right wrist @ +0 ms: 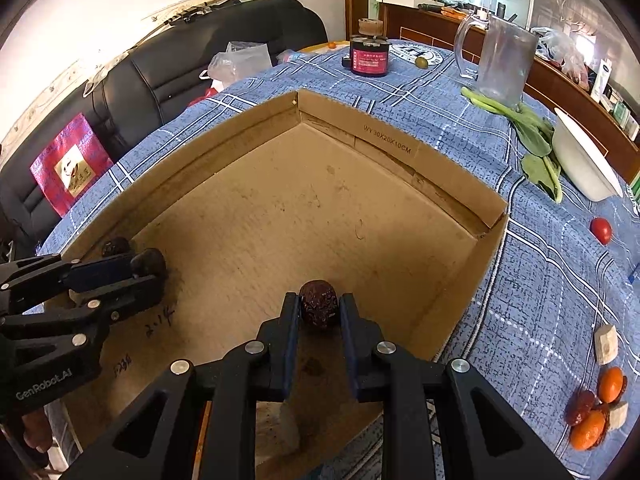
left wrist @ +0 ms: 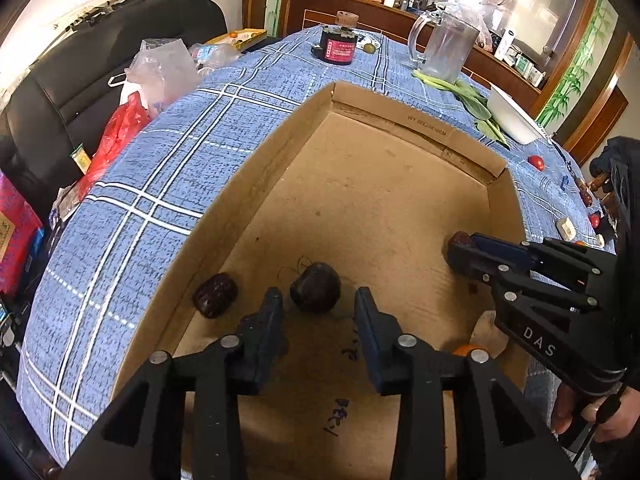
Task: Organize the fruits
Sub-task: 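Carry both dates into the tray and open both tools to release them, then move the right tool back to the table and grasp another orange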
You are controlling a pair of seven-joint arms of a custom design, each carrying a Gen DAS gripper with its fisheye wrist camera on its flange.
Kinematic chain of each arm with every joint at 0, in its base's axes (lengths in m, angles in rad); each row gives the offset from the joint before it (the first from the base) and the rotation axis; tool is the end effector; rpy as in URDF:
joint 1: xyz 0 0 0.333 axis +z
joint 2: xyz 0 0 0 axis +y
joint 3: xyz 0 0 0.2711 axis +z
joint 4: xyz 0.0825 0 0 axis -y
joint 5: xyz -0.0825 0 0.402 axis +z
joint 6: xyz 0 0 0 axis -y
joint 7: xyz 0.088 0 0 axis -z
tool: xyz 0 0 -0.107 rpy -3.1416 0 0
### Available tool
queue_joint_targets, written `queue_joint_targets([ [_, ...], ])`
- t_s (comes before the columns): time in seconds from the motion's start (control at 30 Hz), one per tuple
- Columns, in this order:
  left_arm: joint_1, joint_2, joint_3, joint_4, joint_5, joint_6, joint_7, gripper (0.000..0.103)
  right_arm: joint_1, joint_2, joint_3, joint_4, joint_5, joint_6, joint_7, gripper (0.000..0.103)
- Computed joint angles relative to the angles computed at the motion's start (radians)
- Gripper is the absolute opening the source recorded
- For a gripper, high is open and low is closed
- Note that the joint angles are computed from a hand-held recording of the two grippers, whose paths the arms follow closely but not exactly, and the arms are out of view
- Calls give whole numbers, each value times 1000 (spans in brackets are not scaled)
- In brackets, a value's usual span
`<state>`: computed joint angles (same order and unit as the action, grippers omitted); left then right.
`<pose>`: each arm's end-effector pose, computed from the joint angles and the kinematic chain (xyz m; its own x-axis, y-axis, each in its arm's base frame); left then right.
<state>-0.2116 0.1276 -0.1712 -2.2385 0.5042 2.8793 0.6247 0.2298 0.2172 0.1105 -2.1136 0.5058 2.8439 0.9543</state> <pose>0.5286 -0.2424 0.3088 0.0734 -0.9856 0.1523 -0.8520 -0.1413 -0.5040 0.5856 0.1792 0.3082 0.4981 -0.8638 -0.0760 -0.7505 -0.3856 -0.5367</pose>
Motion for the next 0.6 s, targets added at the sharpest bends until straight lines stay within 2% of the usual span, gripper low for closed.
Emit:
queue_joint_targets([
  [0.17, -8, -47, 2, -39, 51, -1, -67, 41, -2, -34, -1, -34, 12, 16, -8, 28],
  [0.4, -7, -110, -19, -88, 126, 0, -173, 41, -12, -152, 0, -140, 147, 25, -114, 28],
  [0.5, -9, -126, -34, -93, 166, 0, -221, 50, -3, -221, -24, -207, 212, 19, -159, 28],
  [0.6, -17, -130, -49, -86, 211, -4, -278, 52, 2, -295, -59, -289, 232, 23, -166, 38],
])
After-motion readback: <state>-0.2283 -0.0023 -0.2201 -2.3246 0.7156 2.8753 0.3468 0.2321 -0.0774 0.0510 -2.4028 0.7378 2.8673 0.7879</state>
